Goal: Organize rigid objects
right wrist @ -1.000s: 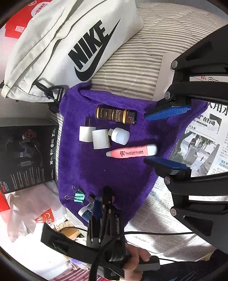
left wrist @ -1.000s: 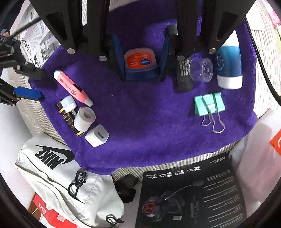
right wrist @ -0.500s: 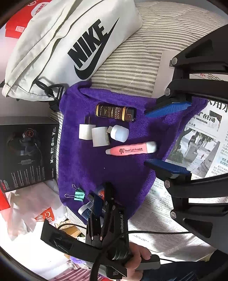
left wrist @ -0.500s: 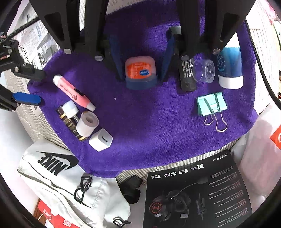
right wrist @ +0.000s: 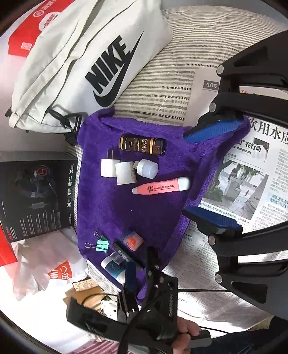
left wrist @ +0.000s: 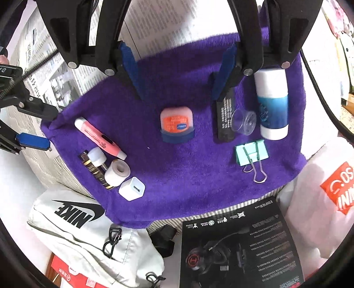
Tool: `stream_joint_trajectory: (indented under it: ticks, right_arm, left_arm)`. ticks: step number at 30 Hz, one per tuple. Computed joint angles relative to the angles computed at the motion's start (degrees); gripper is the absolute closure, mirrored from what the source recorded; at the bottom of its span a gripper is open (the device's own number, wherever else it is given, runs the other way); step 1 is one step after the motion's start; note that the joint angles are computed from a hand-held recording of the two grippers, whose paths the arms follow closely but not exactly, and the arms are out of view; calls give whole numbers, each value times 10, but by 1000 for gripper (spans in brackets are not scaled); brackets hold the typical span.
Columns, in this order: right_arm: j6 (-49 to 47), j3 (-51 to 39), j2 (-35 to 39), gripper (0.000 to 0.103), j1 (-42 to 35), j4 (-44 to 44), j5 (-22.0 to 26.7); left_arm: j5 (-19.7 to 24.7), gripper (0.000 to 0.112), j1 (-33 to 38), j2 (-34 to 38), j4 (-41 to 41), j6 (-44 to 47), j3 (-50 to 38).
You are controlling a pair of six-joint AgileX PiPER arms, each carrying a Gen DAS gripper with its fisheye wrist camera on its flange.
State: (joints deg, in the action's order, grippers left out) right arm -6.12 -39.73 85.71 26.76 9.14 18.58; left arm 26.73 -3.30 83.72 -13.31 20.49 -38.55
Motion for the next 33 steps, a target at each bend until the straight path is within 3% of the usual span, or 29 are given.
stream_joint_trajectory:
  ticks: [4,7,15,23,33]
  right_arm:
    - [124,13,-22,22,25,-101,-5]
    - [187,20,-36,18,41,-151,-3]
    - [334,32,-71,12,81,-231,30]
    - [560,44,-129,1,147,-376,100]
    - [677,42,-198,0,238,-415,226]
  left_arm:
    - [12,36,10,-47,10,-17,21]
    - [29,30,28,-86,-14,3,37]
    - [54,16,8,-196,104,-147,77]
    - [101,14,22,-292,113,-178,97]
    - [183,13,-40,-408,188,-304,103]
